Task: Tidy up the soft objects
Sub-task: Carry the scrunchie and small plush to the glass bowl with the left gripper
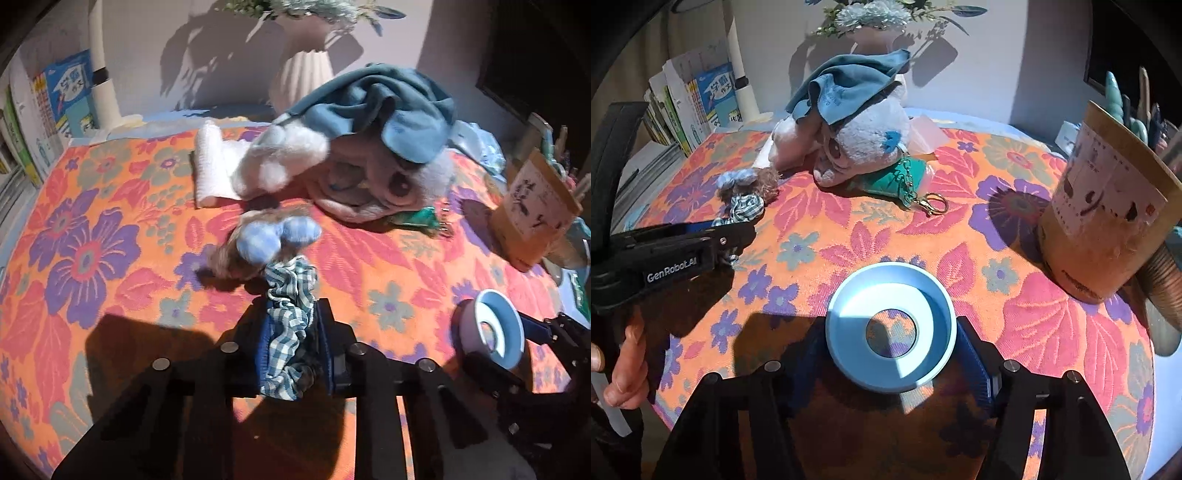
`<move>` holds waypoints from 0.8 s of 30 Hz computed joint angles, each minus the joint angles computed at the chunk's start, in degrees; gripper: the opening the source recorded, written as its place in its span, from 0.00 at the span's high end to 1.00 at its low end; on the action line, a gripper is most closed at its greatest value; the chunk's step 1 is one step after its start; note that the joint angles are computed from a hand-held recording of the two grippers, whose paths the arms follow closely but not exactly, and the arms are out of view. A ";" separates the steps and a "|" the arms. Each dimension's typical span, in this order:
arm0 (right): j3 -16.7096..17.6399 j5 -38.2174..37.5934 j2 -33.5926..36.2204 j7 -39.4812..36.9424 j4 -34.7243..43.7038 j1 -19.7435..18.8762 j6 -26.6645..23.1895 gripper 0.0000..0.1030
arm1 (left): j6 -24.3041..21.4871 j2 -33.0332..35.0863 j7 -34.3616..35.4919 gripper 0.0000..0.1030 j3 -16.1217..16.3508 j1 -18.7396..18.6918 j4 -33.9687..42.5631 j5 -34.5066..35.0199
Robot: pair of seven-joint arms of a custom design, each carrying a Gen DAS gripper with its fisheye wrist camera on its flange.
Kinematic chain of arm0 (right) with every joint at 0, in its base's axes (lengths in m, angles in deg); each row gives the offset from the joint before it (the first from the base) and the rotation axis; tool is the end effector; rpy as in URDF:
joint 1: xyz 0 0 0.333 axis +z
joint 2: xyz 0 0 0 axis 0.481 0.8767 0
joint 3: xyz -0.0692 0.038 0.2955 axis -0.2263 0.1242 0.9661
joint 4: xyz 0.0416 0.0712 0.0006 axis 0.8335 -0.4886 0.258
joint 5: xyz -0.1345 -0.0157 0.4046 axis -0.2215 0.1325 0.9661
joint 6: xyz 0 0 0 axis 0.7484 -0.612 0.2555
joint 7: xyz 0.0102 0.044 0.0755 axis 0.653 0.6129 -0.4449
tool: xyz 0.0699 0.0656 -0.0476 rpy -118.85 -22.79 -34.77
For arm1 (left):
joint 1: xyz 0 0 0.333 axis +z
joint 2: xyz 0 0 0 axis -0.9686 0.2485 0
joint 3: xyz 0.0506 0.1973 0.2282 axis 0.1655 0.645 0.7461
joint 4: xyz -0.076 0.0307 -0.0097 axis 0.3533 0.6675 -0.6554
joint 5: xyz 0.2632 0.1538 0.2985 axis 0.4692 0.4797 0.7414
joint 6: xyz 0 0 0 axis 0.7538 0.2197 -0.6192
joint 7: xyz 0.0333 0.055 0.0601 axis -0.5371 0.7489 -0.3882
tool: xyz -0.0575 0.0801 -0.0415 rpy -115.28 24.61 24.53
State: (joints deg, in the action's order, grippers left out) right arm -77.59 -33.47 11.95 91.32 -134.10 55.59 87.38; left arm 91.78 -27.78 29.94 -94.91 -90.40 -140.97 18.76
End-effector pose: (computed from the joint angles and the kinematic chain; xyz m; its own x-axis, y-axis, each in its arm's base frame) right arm 0.4245 0.3426 0.3440 -0.1876 -0.9814 -0.0401 -0.8362 0.1810 -0.5177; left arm 0.5678 -0.2969 0.3400 -0.4921 -0.8633 0.1119 -0.7260 0.3361 -0.5999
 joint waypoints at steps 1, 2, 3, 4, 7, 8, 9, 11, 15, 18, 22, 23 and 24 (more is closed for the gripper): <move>-0.01 0.55 -0.72 0.15 -0.59 0.05 -0.12 0.36 | 0.13 -0.45 2.35 0.82 -1.88 1.48 -0.47 -2.25; 0.06 1.17 -1.25 0.09 -0.91 0.10 -0.48 0.36 | 0.37 -1.20 6.33 0.83 -4.73 3.66 -1.17 -6.09; 0.15 2.01 -1.86 -0.17 -1.25 0.15 -0.99 0.36 | 0.61 -1.84 9.28 0.83 -6.35 4.73 -1.72 -9.06; 0.28 3.12 -2.70 -0.57 -1.67 0.26 -1.92 0.36 | 0.78 -2.65 13.25 0.83 -8.40 6.07 -2.30 -13.09; 1.11 4.74 -6.29 -0.14 -3.46 0.40 -5.74 0.36 | 0.02 -4.91 26.16 0.83 -13.59 9.11 -3.07 -26.59; 1.33 5.24 -8.03 0.28 -4.59 0.38 -6.49 0.36 | -0.60 -5.71 30.54 0.84 -14.83 9.71 -3.19 -31.15; 1.58 5.58 -9.56 0.84 -5.65 0.27 -6.87 0.36 | -1.42 -6.51 34.26 0.84 -15.58 9.89 -3.30 -35.07; 2.05 6.49 -13.26 2.08 -8.23 0.02 -7.58 0.36 | -3.95 -8.27 40.98 0.84 -16.33 9.66 -3.44 -42.21; 2.96 8.59 -20.53 4.35 -13.24 -0.64 -8.52 0.36 | -7.31 -11.15 47.26 0.84 -15.35 6.97 -4.10 -49.45; 3.82 10.15 -25.71 5.60 -16.45 -0.93 -10.54 0.36 | -8.99 -13.00 49.69 0.84 -14.28 4.22 -4.37 -52.07; 4.16 12.05 -33.33 6.37 -20.80 -1.02 -12.87 0.36 | -10.82 -14.48 51.95 0.84 -12.72 0.33 -4.07 -53.75; 4.34 12.53 -35.41 6.51 -21.83 -0.99 -13.97 0.36 | -11.24 -14.71 52.23 0.84 -12.42 -0.75 -3.89 -53.86; 4.50 12.85 -37.11 6.53 -22.66 -1.02 -14.85 0.36 | -11.40 -14.85 52.47 0.84 -12.11 -1.82 -3.73 -53.89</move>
